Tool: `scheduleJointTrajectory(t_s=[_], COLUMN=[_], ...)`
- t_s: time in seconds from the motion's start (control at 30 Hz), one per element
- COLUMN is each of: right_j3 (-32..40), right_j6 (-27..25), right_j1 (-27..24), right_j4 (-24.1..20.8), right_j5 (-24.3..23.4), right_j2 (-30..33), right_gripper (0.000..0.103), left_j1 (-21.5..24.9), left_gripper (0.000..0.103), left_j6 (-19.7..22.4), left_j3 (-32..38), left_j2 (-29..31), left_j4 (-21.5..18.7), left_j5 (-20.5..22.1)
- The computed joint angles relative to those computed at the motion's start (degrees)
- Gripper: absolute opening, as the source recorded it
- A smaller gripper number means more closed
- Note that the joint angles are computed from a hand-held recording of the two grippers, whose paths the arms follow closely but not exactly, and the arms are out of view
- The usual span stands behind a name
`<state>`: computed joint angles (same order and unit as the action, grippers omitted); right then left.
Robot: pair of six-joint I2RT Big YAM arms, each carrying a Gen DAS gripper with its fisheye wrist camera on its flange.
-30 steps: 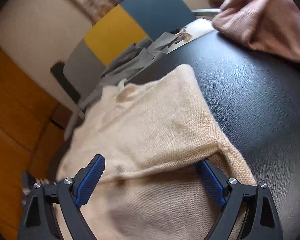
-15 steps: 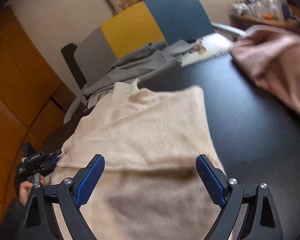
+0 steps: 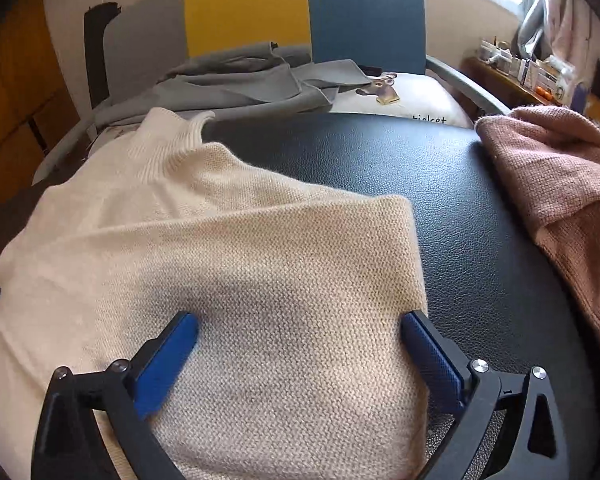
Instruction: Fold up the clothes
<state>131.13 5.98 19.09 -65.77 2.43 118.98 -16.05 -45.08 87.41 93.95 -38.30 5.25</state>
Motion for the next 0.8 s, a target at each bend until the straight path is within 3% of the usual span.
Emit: scheduleJointTrajectory(t_s=[0.17,0.27,0.37,0.53,0.63,0.7,0.8], right_j3=[-1.4,-1.4,-1.6,-1.7,2.5,8.5,9.5], right_j6=[0.3,0.4,0.6,0.7,0.1,-0.9,-2.7], right_j1=[-0.2,0.1,0.1,0.3,1.0,2.4,5.5], right_j4=[1.3,1.4,1.7,1.5,-2.5,-7.6,-6.8], right_j5=[-0.5,-0.2,-0.3,0.2,2.6,7.2,6.7], right_j2=[-0.7,-0.7,-0.9,-1.0,0.9,3.2,2.1], right_gripper=[0.103,0.103,0.103,0.103,0.103,0.103,0.103], left_j1=[1.4,1.9,1.7,1.0,1.1,1.6,3.0], left_gripper=[0.019,0.022,0.026,0.036,0.037,0.038,0.038], left_j6=[-10.7,-16.5,-20.8,-31.1,-38.6,-43.7,-47.7], left_j3=[-12.4,-21.7,-28.5,-37.4,-41.3,-44.0,-46.8], left_j2=[-10.6,-21.0,-31.3,-47.7,-55.0,-59.8,-64.8], left_j4=[8.8,9.9,4.1,-9.7,-15.7,-18.1,-18.0], left_j5=[0.8,-1.7,-8.1,-16.3,-19.0,-20.5,-21.2])
